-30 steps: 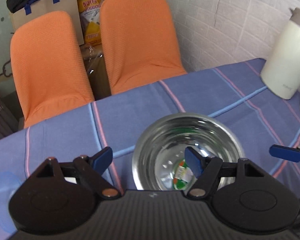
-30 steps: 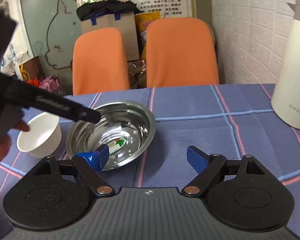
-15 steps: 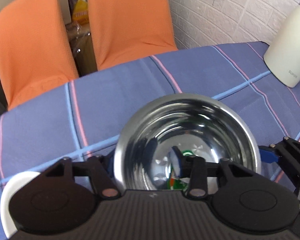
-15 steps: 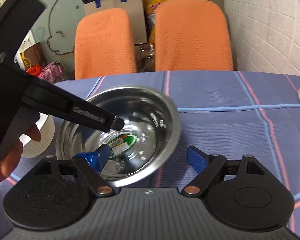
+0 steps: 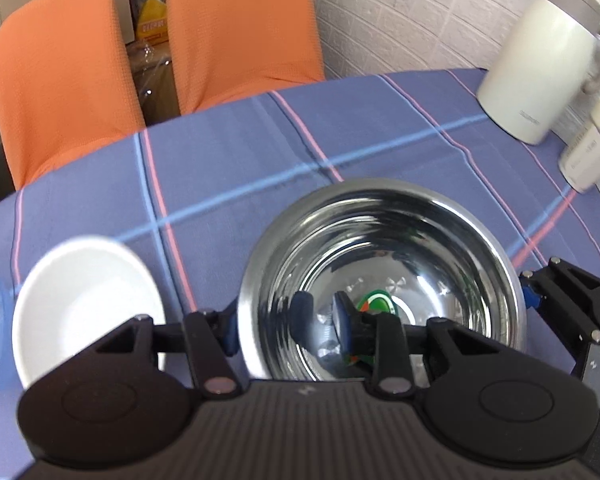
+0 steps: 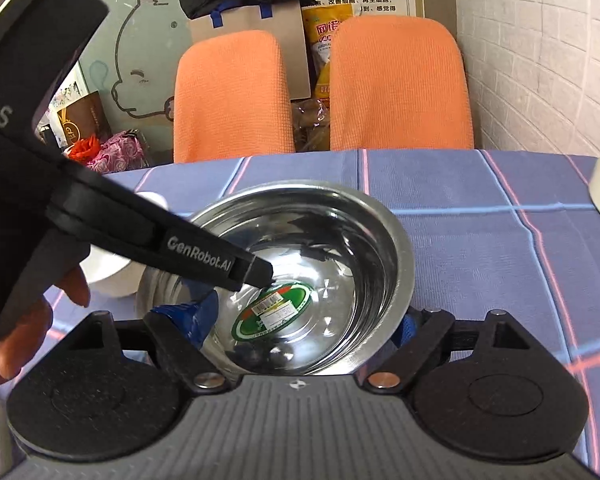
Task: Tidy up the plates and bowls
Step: 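Lift the steel bowl with both grippers and carry it aside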
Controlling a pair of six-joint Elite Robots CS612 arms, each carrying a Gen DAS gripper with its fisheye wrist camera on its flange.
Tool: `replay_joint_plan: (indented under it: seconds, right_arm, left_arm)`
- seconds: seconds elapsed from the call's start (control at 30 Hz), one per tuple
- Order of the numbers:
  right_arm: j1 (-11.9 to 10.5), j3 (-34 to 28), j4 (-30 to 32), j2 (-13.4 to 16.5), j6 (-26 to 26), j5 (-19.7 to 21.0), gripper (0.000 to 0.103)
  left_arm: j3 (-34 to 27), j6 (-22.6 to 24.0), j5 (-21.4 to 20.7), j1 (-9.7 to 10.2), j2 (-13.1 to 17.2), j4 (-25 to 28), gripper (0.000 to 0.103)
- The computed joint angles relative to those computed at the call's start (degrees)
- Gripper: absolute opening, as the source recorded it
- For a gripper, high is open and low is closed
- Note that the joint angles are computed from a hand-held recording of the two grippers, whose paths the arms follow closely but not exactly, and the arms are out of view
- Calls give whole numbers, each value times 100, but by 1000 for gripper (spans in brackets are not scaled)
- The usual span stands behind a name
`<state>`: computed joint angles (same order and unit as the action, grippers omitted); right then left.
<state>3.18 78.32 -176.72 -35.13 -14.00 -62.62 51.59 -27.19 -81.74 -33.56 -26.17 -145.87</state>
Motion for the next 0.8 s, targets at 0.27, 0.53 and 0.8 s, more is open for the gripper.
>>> replay_joint_plan:
  seconds: [0.27, 0.53, 0.8]
  right_arm:
    - [-67, 1260, -507, -610, -93, 119, 74]
    - [-67, 1964, -652, -923, -188, 258, 74]
    - [-81, 2323, -924, -1011, -44, 343, 74]
  left_arm:
    - [1701, -108, 128, -334, -843, -865, 35]
    - [2860, -270, 276, -595, -1364, -1461, 35]
    - [3103, -326, 476, -726, -1392, -1725, 44]
